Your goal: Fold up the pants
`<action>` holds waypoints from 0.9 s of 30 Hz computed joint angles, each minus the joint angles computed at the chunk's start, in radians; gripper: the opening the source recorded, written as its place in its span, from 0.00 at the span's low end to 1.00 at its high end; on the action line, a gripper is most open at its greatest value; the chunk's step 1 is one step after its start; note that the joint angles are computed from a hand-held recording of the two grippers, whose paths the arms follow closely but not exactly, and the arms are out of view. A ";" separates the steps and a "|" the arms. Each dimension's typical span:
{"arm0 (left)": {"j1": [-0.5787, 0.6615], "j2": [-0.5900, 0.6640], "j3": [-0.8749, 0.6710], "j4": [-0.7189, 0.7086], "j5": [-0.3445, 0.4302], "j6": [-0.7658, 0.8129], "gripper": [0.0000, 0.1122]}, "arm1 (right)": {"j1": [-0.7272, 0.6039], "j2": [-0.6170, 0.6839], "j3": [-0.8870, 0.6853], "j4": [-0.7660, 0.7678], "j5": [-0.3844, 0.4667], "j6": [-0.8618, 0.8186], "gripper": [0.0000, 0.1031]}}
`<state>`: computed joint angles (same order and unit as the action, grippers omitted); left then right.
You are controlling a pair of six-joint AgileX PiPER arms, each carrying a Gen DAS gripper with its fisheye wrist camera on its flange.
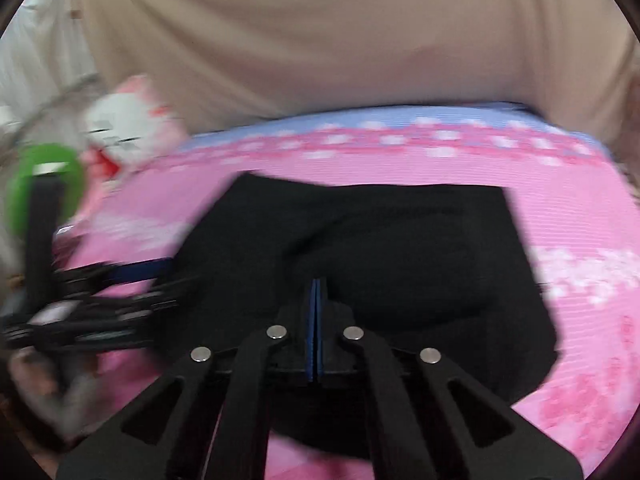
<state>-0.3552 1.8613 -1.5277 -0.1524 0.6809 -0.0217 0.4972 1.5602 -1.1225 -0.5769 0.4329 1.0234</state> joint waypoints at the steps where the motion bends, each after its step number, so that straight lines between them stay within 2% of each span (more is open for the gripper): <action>1: -0.002 -0.001 0.001 0.013 0.000 -0.007 0.74 | -0.019 -0.042 0.027 -0.017 -0.003 0.041 0.00; 2: -0.005 0.001 0.004 0.021 -0.004 -0.012 0.74 | -0.022 -0.089 0.039 -0.018 0.014 0.043 0.00; 3: -0.005 0.000 0.010 0.019 -0.011 -0.009 0.74 | -0.016 -0.112 0.044 0.021 -0.005 0.004 0.00; 4: -0.006 0.000 0.015 0.019 -0.017 -0.011 0.74 | 0.006 -0.107 0.055 0.100 -0.065 -0.074 0.00; 5: -0.007 0.000 0.016 0.021 -0.019 -0.013 0.75 | 0.022 -0.081 0.042 0.186 -0.088 -0.174 0.00; 6: -0.010 0.000 0.016 0.029 -0.021 -0.021 0.75 | 0.050 -0.033 0.012 0.231 -0.070 -0.259 0.00; 7: -0.012 0.000 0.015 0.034 -0.023 -0.027 0.75 | 0.066 0.018 -0.035 0.237 -0.013 -0.305 0.00; 8: -0.007 -0.004 0.024 0.026 -0.028 -0.018 0.75 | 0.061 0.056 -0.064 0.202 0.029 -0.311 0.00; 10: -0.010 -0.004 0.021 0.028 -0.022 -0.020 0.75 | 0.007 0.017 -0.045 0.122 0.022 -0.204 0.00; 13: -0.019 -0.017 0.009 0.063 -0.013 -0.041 0.75 | 0.029 -0.094 -0.010 -0.148 0.133 0.083 0.01; 14: -0.016 -0.023 -0.002 0.028 -0.006 -0.012 0.75 | 0.041 -0.142 0.020 -0.206 0.156 0.149 0.02; 17: -0.020 -0.014 -0.045 -0.070 0.021 0.069 0.75 | 0.048 -0.232 0.095 -0.230 0.196 0.191 0.05; 19: -0.042 0.032 -0.115 -0.138 0.073 0.117 0.75 | 0.003 -0.284 0.155 -0.125 0.157 0.140 0.10; 20: -0.053 0.056 -0.146 -0.152 0.101 0.123 0.75 | -0.038 -0.317 0.205 -0.060 0.108 0.116 0.17; 21: -0.076 0.078 -0.177 -0.145 0.128 0.109 0.75 | -0.069 -0.333 0.240 -0.008 0.074 0.091 0.32; 23: -0.130 0.057 -0.151 -0.053 0.086 0.060 0.75 | -0.101 -0.345 0.281 0.027 0.047 0.077 0.36; 25: -0.168 0.038 -0.132 -0.038 0.068 0.098 0.77 | -0.124 -0.349 0.294 0.098 0.020 0.009 0.37; 27: -0.199 0.025 -0.116 0.000 0.055 0.091 0.78 | -0.175 -0.354 0.319 0.271 -0.077 -0.157 0.50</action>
